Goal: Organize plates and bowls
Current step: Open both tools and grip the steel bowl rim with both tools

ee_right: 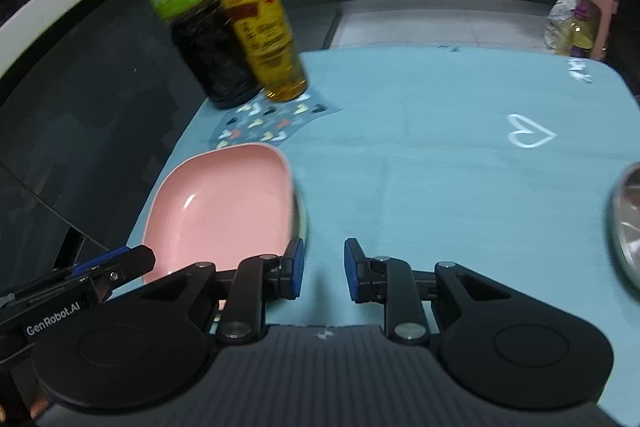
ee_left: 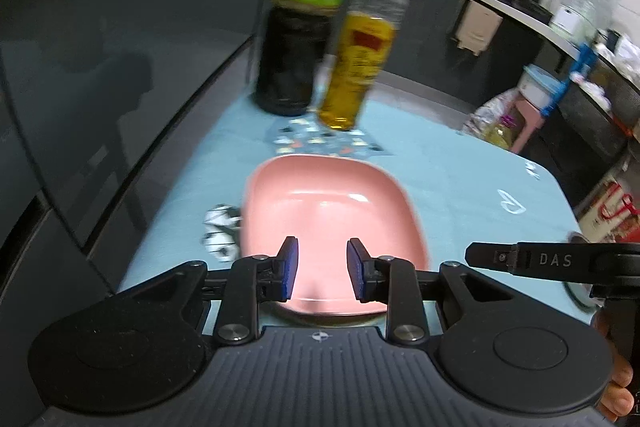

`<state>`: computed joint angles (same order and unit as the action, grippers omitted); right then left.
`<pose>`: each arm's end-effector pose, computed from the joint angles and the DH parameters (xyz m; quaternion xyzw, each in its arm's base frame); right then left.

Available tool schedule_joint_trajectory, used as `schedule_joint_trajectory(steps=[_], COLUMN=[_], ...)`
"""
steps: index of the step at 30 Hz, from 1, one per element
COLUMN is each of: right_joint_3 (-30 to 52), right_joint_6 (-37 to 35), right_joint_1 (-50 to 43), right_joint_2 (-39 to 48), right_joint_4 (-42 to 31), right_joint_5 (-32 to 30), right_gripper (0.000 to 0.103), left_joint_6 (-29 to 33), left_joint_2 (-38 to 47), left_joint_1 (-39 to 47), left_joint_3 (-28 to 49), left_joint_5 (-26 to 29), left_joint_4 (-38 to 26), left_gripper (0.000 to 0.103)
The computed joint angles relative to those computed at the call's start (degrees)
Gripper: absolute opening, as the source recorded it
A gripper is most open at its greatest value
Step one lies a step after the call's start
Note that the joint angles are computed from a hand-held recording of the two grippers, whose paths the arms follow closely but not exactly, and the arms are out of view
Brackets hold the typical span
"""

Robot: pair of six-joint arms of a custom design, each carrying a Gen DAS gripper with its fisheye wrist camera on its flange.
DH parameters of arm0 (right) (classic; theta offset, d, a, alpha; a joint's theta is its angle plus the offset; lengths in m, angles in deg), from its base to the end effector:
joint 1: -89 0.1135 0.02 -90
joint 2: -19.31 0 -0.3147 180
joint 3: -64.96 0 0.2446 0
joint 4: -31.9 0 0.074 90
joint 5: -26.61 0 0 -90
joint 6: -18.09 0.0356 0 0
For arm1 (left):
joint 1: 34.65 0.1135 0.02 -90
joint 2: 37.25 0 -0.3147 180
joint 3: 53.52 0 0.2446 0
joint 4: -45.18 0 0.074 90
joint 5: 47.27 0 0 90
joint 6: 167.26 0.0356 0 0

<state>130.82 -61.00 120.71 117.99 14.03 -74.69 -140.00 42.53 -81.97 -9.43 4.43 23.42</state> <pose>0.2873 0.1857 0.2078 -0.2017 0.9158 0.2080 0.2781 0.1638 -0.1451 0.1946 -0.2128 0.8863 -0.0365 0.4098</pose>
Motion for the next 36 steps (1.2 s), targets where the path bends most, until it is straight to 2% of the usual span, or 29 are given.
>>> schedule_joint_trajectory(steps=[5, 12, 21, 29, 36], right_joint_3=[-4.39, -8.71, -10.25, -7.75, -4.71], right_joint_6=[-1.23, -3.64, -3.64, -3.62, -4.70], right_joint_1=[-7.21, -21.81, -37.17, -42.28, -43.84], right_joint_2=[-3.71, -6.59, -4.14, -0.68, 3.04], right_joint_4=[1.91, 4.00, 6.77, 6.71, 5.57], right_joint_5=[-2.37, -8.25, -14.18, -14.47, -15.16], right_gripper=[0.012, 0.012, 0.012, 0.012, 0.012], left_joint_6=[4.05, 8.46, 14.83, 16.31, 15.22], left_joint_2=[6.63, 17.64, 32.85, 42.71, 46.35], left_joint_1=[-2.51, -5.15, -6.69, -5.51, -3.36], left_joint_3=[7.86, 20.96, 40.90, 53.43, 57.02], left_joint_5=[0.57, 2.61, 6.07, 8.98, 12.65], left_joint_4=[1.00, 0.93, -3.22, -6.54, -6.78], left_gripper=[0.027, 0.027, 0.027, 0.027, 0.027])
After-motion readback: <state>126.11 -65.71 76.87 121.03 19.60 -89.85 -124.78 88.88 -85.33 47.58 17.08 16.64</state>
